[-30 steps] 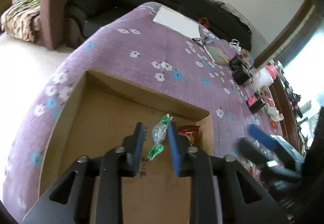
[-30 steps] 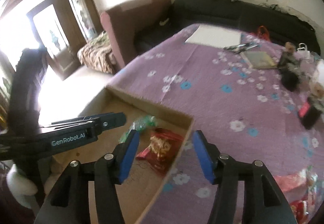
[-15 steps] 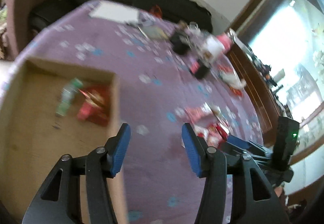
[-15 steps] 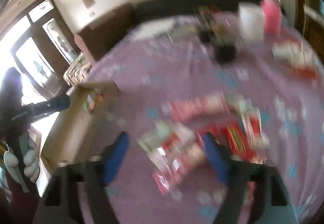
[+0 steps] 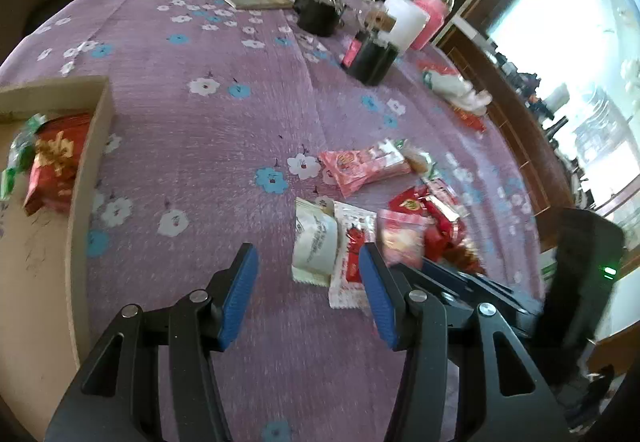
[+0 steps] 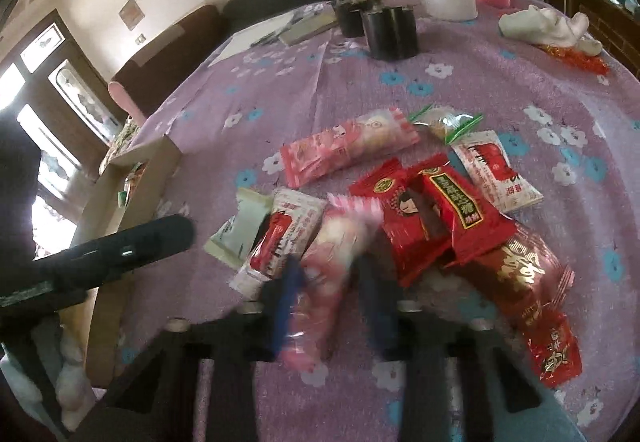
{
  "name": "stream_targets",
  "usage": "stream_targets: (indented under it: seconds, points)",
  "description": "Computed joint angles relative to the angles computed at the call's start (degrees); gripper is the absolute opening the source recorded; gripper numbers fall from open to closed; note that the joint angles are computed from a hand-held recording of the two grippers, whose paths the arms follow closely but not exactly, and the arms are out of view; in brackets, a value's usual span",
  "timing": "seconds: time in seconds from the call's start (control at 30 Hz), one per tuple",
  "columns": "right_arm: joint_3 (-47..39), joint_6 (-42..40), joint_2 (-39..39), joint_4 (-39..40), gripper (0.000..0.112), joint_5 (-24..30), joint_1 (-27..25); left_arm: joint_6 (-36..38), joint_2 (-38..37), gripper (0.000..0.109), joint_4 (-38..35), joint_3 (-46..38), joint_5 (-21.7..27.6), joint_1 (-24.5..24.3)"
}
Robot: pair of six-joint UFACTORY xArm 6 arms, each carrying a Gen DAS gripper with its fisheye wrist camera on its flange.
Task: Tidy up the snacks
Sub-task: 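Grasp the white packet with the left gripper while the right gripper grasps a pink candy bar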
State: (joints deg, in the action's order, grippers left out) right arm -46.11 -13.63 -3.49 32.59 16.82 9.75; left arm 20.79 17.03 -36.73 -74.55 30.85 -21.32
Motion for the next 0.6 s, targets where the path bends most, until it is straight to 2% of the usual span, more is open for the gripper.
stream_targets:
  seconds: [0.03,0.13,0.23,0.3,0.33,0.47,0.6]
  points:
    - [0.1,-0.4,0.0,0.4,0.024,0.1,-0.1,-1.1,0.7,0.051,1.6,-0.4,-0.6,-0.4]
    - [2.0,4.0,-1.9,-6.5,0.023,-0.4,-0.8,-4.6,2.5,0.051,7.7,-1.3,-3.0,-1.9]
    - [3.8,1.0,-4.1,-4.0,0.022,0.6,-1.7,-6.4,3.1,0.048,14.1,-0.6,-6.4,-3.7]
    - [4.8,-1.2,-5.5,-1.6,0.022,1.6,-2.6,-3.9,2.6,0.02,13.9,0.5,-8.5,-4.6]
    - [5.2,-2.1,-6.1,-0.5,0.022,1.8,-2.9,-5.0,2.5,0.016,15.6,0.6,-8.3,-4.7]
    - [6.8,-3.5,-8.1,1.0,0.021,2.5,-3.9,-3.6,0.3,0.015,14.1,2.7,-8.4,-4.7]
    - [7.6,-5.6,-10.1,3.8,0.021,3.0,-4.0,3.3,-5.6,0.015,4.0,6.6,-8.0,-3.5]
